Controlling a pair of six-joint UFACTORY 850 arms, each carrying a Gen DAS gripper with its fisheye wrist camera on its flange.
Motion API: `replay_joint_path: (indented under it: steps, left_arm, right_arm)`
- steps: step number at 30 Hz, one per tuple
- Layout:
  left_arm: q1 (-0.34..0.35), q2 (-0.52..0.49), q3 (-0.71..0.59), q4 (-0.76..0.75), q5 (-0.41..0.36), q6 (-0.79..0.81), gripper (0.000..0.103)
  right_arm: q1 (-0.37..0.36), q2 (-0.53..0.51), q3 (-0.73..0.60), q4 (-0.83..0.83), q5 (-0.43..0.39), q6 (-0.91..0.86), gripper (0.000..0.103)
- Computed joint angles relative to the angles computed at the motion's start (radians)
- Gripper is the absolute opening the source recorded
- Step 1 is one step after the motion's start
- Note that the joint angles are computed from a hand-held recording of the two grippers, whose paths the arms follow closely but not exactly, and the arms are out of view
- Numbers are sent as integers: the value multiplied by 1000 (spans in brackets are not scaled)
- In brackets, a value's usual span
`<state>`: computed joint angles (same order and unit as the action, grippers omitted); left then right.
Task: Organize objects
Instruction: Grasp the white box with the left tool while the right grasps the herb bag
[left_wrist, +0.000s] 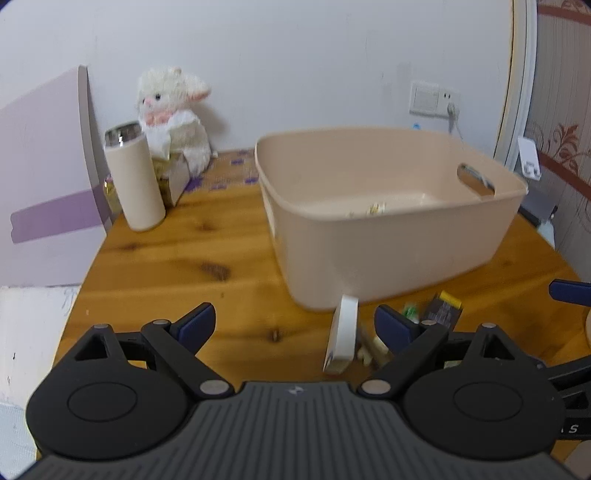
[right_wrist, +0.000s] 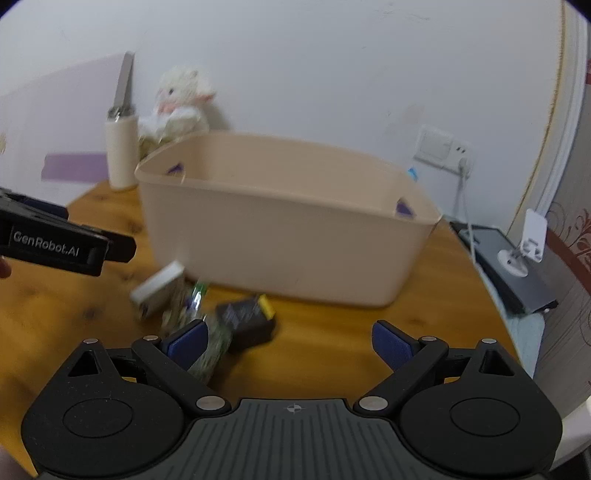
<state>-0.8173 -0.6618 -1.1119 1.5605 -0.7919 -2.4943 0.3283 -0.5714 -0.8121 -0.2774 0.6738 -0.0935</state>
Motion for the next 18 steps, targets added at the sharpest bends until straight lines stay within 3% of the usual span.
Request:
replay_joint_path:
  steps: [11, 18]
  left_arm:
    - [26, -49, 31, 118, 96, -105, 94]
    - [35, -84, 29, 242, 70, -159, 92]
  right_arm:
    - [-5, -51, -36, -172, -66, 160, 97]
    - [2, -102, -103, -275, -114, 278, 93]
